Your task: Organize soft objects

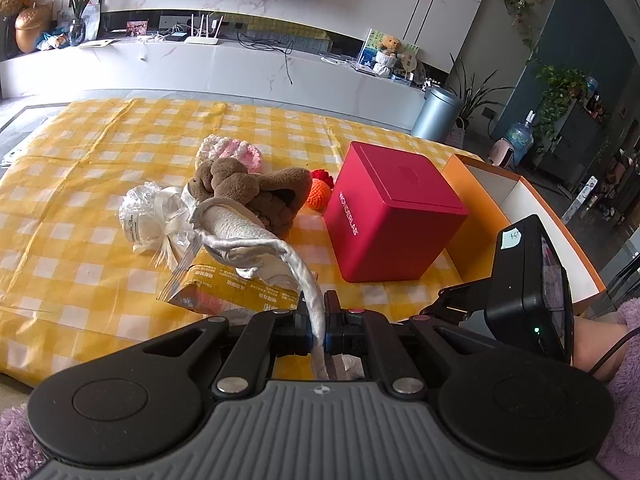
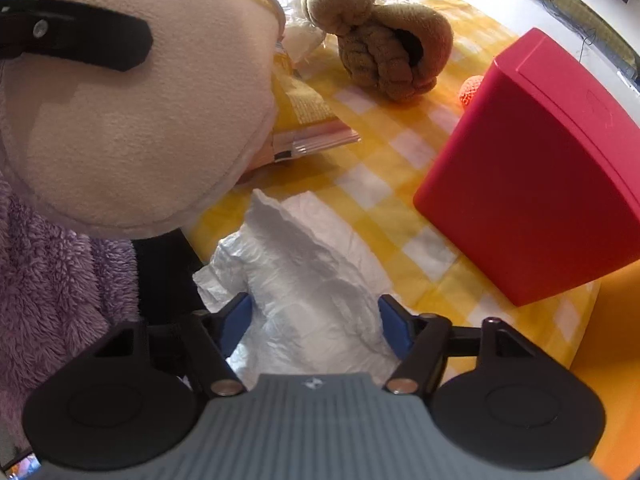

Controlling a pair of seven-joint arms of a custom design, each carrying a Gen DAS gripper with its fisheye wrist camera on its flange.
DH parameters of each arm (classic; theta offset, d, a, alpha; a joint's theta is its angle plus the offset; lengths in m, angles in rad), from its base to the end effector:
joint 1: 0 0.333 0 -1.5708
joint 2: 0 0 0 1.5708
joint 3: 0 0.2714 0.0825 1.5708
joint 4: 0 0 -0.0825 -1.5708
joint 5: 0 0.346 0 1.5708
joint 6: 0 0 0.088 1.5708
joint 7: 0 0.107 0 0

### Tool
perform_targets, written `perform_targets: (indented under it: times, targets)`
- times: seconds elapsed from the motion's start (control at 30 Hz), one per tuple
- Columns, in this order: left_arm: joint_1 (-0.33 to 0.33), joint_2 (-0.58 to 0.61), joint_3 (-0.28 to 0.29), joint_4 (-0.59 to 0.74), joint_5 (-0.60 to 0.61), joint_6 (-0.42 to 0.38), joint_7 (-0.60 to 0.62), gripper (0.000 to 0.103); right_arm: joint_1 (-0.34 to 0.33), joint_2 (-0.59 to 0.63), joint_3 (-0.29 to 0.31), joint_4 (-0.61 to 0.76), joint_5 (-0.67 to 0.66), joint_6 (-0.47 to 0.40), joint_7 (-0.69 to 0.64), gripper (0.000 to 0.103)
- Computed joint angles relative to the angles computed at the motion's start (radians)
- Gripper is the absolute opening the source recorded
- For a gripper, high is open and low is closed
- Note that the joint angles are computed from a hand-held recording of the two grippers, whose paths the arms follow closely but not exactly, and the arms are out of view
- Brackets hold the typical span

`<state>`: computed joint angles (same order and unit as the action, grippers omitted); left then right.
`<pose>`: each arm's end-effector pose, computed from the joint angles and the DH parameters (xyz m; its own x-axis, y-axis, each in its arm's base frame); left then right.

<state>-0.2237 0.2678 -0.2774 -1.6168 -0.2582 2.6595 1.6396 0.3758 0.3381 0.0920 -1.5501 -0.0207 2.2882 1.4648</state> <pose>0.5758 -0.2836 0.5340 -0.4299 -0.8625 0.2669 -0.7179 0.1473 -0.6804 0.5791 0.2837 0.4686 0.5365 -0.8433 0.0306 -0.7705 -0.5044 -0.3897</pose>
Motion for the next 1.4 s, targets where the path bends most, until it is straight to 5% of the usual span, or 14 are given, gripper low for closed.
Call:
perform_targets:
  times: [0.33,1.0,1.4]
  targets:
    - [-0.010,-0.015,0.005,-0.011,0.025,-0.001,-0.016,0.006,0.036,-0.066,0.001,-0.093,-0.095,0.054,0.017,0.020]
    - [-0.058,-0.104,-0.002,-0.048,0.101,0.073,-0.007,0.006,-0.014,-0.430,0.017,-0.396,-0.211,0.280,0.252,0.018]
    - [-0.148,0.096,-0.068,0.290,0.093,0.006,0.178,0.006,-0.171,-0.693,0.048,-0.539,-0.352,0.292,0.494,0.019]
